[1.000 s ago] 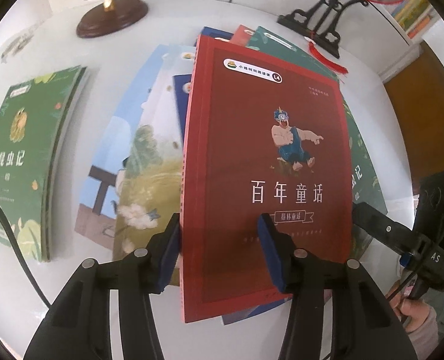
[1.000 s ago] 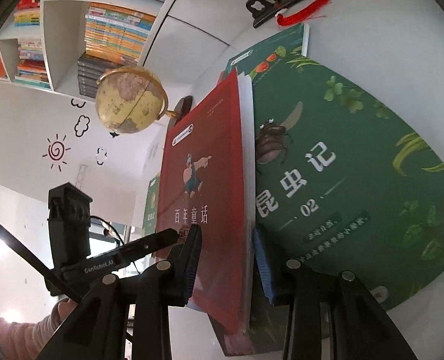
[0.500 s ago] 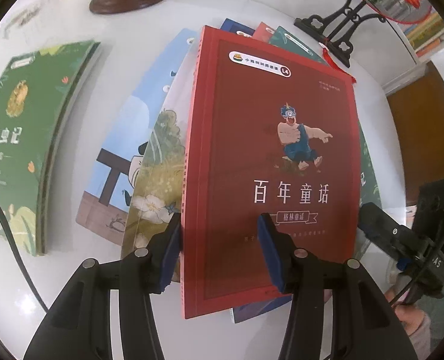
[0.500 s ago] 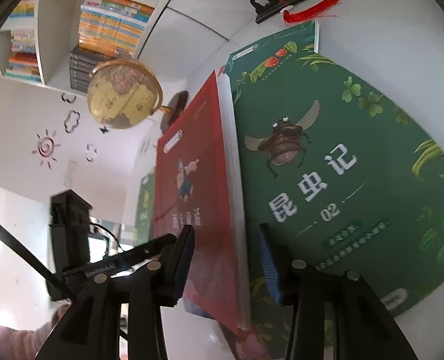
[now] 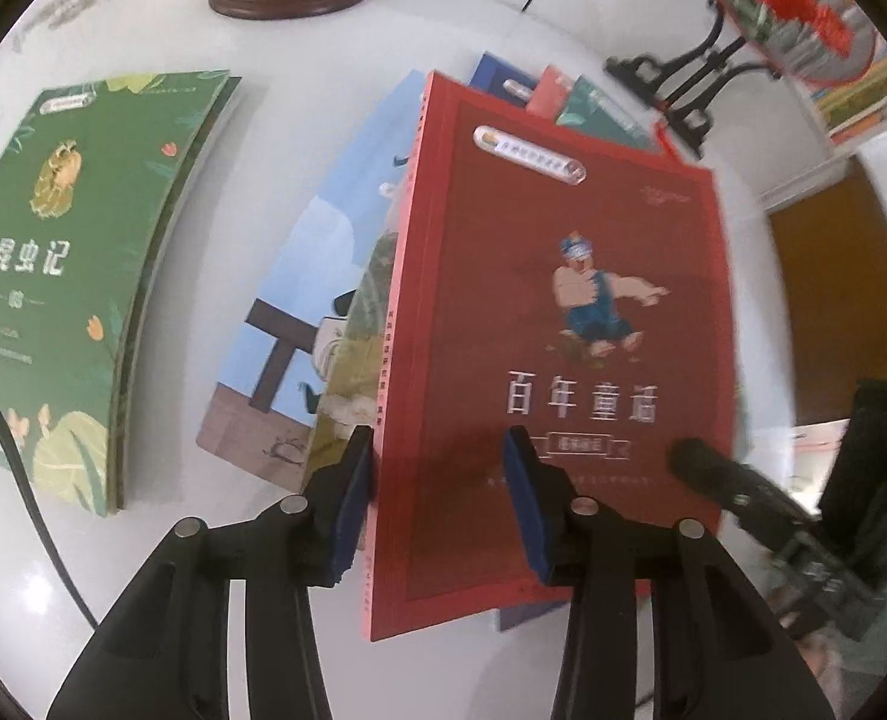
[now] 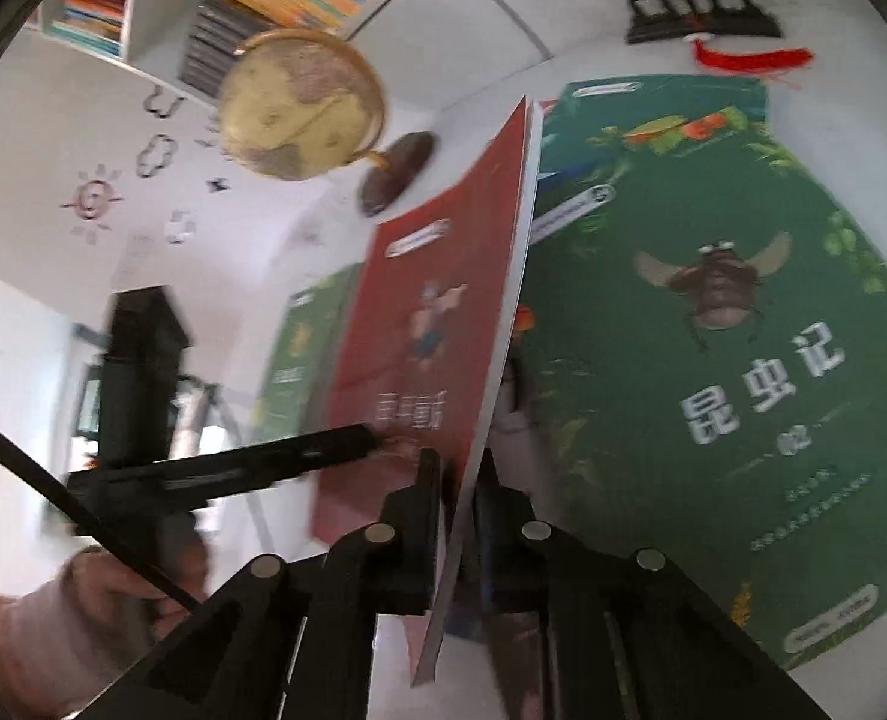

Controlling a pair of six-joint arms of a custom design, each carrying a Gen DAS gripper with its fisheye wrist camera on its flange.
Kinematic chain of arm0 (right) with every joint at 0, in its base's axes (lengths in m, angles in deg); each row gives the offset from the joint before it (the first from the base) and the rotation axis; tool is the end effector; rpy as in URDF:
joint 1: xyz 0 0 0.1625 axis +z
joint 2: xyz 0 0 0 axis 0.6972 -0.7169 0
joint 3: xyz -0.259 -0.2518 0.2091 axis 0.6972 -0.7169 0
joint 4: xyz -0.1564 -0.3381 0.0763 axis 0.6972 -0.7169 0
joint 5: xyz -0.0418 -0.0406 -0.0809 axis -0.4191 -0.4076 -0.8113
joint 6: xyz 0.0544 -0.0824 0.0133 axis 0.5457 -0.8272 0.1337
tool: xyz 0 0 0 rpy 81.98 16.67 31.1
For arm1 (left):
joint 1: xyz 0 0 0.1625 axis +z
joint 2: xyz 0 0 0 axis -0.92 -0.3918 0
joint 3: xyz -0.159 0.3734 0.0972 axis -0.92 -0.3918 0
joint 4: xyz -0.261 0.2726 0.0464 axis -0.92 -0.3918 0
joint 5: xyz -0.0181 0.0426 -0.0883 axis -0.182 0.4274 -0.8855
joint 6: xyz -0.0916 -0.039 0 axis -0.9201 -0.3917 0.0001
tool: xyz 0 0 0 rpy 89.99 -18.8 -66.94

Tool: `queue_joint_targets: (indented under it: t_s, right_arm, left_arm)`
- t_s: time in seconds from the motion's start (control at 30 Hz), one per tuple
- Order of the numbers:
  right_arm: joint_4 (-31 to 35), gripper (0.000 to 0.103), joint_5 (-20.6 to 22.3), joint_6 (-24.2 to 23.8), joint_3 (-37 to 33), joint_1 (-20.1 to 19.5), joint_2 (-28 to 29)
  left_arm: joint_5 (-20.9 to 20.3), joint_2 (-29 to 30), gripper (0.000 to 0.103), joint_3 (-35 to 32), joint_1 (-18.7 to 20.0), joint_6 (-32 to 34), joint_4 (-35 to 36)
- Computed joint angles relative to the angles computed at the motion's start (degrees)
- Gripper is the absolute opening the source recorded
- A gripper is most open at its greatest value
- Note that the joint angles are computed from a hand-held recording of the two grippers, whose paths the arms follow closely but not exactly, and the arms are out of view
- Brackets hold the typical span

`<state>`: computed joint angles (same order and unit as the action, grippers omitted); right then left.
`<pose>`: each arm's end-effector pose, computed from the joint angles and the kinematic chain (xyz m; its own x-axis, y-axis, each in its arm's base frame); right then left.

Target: Organize books

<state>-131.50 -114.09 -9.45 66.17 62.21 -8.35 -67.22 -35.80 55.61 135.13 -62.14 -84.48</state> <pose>0.3085 -0.6425 0.1090 -0.9892 -0.0767 0.1250 -0.1169 0.9270 -0.3563 -0.1092 -0.7356 0.3151 -0.9300 0.0651 -0.3616 0.1247 0.9817 -0.1439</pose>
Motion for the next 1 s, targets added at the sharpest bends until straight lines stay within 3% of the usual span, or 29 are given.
queue_joint_targets:
  t_s: [0.2, 0.33, 0.47, 0.7, 1.0]
  right_arm:
    - [2.40, 0.010, -7.00, -0.83, -3.44, 3.05, 1.48]
    - [4.11, 0.011, -10.17, -0.64, -6.66, 4.50, 3.09]
    - [5.34, 0.011, -13.40, -1.09, -9.17, 6.16, 4.37]
    - [6.93, 0.012, -15.76, -0.75, -13.13, 7.74, 6.03]
    - [10.05, 0.013, -15.85, -0.98, -21.29, 9.77, 10.66]
  left_arm:
    - [-1.55, -0.39, 0.039, -0.95, -0.06, 1.63, -0.93]
    - [4.99, 0.08, 0.038, -1.20, -2.61, 5.76, -1.13]
    - [5.35, 0.13, 0.038, -2.30, -3.61, 8.81, -1.33]
    - [3.80, 0.80, 0.038, -6.50, -3.35, 10.67, -0.99]
    - [3.94, 0.10, 0.038, -11.01, -2.17, 12.80, -1.06]
